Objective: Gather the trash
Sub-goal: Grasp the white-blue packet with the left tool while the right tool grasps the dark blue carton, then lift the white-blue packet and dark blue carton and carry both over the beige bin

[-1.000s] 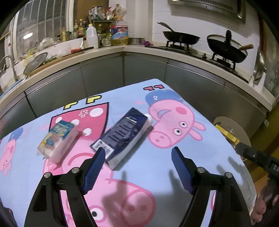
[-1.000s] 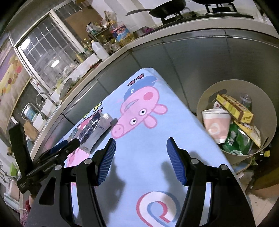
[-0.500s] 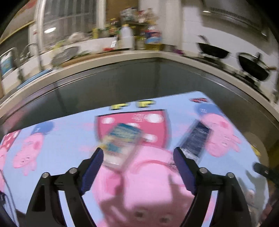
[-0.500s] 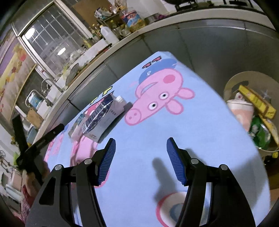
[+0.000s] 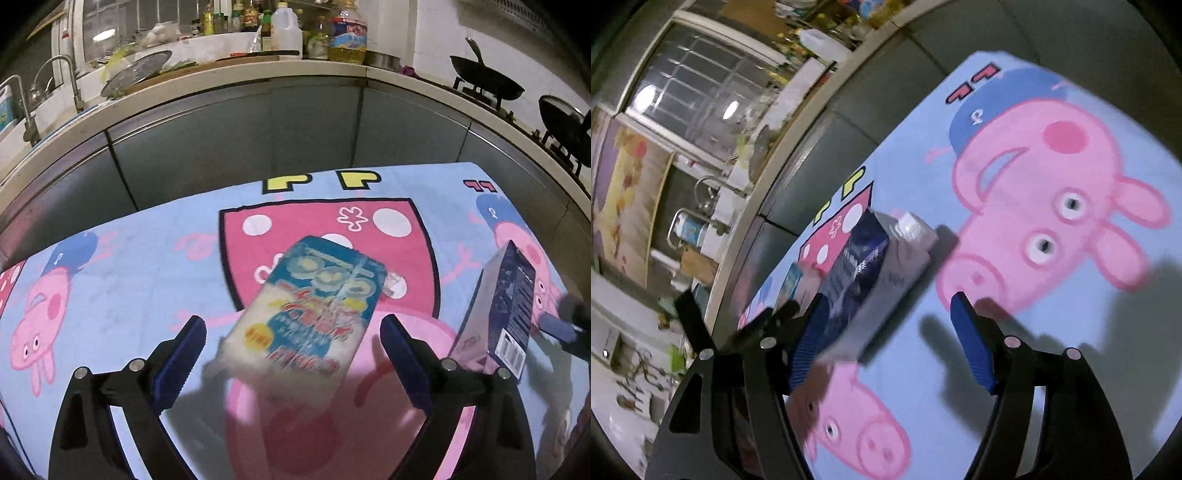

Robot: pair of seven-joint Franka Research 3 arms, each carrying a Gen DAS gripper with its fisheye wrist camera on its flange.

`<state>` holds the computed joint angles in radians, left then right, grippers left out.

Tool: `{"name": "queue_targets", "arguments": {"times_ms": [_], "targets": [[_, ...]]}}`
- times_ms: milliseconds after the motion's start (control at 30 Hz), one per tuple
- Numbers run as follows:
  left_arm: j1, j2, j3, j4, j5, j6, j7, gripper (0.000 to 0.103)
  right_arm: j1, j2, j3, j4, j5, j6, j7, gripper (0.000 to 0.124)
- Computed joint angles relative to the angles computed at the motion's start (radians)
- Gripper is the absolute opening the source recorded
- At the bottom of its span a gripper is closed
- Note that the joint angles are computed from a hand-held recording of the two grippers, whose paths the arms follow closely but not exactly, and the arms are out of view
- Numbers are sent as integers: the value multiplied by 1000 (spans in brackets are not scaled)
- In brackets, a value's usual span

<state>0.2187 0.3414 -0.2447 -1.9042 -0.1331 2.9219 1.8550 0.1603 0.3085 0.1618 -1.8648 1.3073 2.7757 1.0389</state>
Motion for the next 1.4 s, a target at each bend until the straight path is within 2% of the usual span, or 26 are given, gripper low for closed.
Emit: {"name": "queue_targets", "arguments": {"times_ms": [33,67,133,167,200,233,267,300,333,367,467,567,600,767,867,967,1033,1233,1300,1400], "targets": [[-2,4,0,3,1,0,-1,90,8,29,-3,37,-26,-8,34,68],[-1,11,-5,8,-1,-5,2,78,18,52,-4,66,-57,-4,61,68],[4,12,-13,5,-8,0,9,70,51,94,-16,119,-174,16,149,70],[23,8,-37,-4,-30,7,35,65,66,113,-19,143,-237,24,188,70],[45,0,-62,-15,-58,4,64,64,72,122,-16,154,-277,29,202,70],[65,-6,-85,-22,-90,-4,92,63,98,138,-32,176,-372,28,235,70],[105,-20,-131,-38,-154,-21,151,62,135,150,-61,190,-483,28,275,70],[129,-36,-161,-56,-215,-32,206,62,169,156,-89,196,-582,27,309,65],[152,-59,-189,-85,-277,-37,264,62,172,158,-87,200,-625,19,312,63],[155,-77,-196,-107,-313,-37,296,62,158,153,-61,193,-641,9,275,59],[176,-151,-226,-196,-465,-30,406,62,120,96,1,110,-645,13,216,59],[193,-238,-241,-283,-652,-56,543,62,73,2,62,-25,-560,42,82,58],[190,-266,-235,-310,-700,-66,577,62,58,-47,79,-92,-508,47,20,58],[143,-415,-177,-452,-879,-138,706,66,71,-233,71,-309,-296,49,-192,60],[102,-456,-153,-503,-855,-100,689,71,113,-313,49,-408,-165,128,-273,73],[68,-454,-130,-508,-822,-37,661,78,154,-337,16,-434,-61,172,-344,75],[55,-447,-106,-495,-790,-39,617,78,181,-338,-7,-434,-21,192,-377,79],[-21,-452,-39,-494,-778,-6,617,83,231,-295,-23,-409,-91,250,-352,80],[-44,-444,-18,-488,-756,-8,613,88,237,-263,-21,-386,-170,265,-300,80],[-77,-434,15,-477,-711,-25,603,89,237,-232,-17,-366,-274,283,-224,80]]}}
